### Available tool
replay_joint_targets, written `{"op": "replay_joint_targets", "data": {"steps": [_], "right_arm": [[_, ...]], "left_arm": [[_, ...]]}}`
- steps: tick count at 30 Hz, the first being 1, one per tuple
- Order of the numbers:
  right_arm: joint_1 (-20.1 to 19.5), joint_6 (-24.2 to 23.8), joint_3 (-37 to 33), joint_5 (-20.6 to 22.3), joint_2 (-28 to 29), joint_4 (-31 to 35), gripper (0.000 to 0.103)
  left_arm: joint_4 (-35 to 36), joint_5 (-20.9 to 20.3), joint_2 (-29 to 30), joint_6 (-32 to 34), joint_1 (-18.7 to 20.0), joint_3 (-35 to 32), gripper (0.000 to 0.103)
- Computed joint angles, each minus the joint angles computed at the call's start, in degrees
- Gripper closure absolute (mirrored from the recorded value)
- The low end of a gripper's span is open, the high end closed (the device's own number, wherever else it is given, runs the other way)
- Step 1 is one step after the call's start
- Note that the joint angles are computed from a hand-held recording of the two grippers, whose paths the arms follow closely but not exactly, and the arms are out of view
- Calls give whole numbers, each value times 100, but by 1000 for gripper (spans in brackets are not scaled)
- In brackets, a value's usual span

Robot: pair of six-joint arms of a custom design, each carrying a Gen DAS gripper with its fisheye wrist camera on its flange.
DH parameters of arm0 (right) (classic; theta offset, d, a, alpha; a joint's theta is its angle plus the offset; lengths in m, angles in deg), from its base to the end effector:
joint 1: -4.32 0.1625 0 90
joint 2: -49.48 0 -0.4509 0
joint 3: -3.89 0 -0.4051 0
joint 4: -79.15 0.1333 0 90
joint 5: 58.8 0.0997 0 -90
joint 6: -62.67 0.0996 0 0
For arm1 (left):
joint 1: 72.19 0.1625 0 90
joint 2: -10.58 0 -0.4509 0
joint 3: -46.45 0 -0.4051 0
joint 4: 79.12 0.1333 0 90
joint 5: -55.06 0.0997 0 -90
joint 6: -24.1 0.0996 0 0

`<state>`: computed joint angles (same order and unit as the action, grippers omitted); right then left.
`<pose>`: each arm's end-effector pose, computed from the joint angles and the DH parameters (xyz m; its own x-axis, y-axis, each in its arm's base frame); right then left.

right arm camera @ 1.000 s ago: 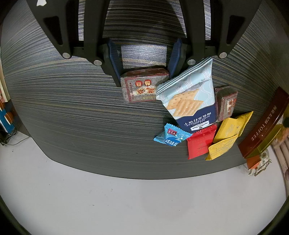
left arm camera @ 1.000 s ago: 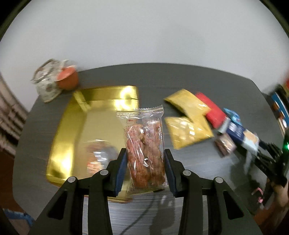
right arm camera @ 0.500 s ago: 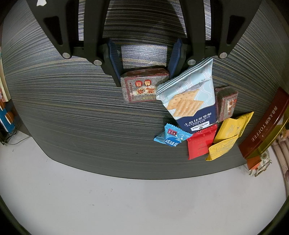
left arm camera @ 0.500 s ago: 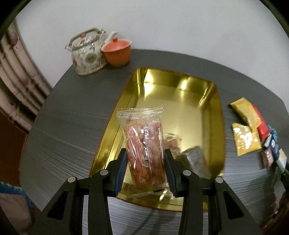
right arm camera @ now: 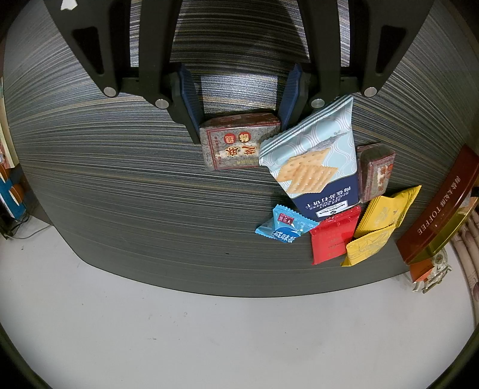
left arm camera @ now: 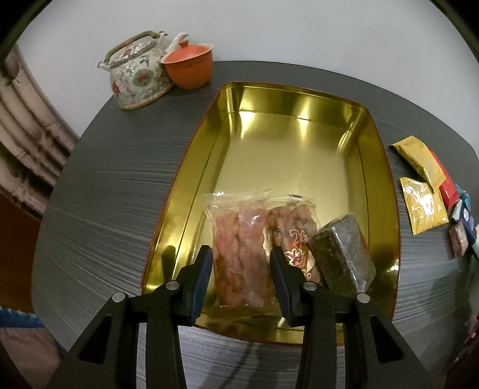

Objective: Organize snacks
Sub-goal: 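Carry the red snack bag into the tin tray and open the left gripper, then carry the brown sesame box into the tin tray and open the right gripper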

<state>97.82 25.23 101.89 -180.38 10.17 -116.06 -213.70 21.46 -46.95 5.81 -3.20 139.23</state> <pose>0.1231 -0.6833 0.1160 -0.6680 -0.1577 0.7272 -0.5644 0.7443 -0.3571 -0.0420 -0.7125 0.2709 -0.6475 -0.2204 -0.7295 0.1586 0.8973 -0.4119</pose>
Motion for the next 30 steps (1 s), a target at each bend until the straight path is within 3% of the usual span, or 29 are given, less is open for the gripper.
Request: {"op": "replay_joint_targets", "data": {"steps": [16,25,27,30], "right_arm": [[131,168,-59,-531,197,-454,59],[244,469,-17,-1151,117,-507,60],[289,497,-17,-1271,87,-581,60],[394,582,-22,-1316,23,-582,60]], "left_arm": [[-682,35,-361,329,-206,514,60],[-1601,147,-664,758,-296,1056,44],[-1747,120,-711,773,-279,1119,35],[-1703,52,-759,658,-253,1115,34]]}}
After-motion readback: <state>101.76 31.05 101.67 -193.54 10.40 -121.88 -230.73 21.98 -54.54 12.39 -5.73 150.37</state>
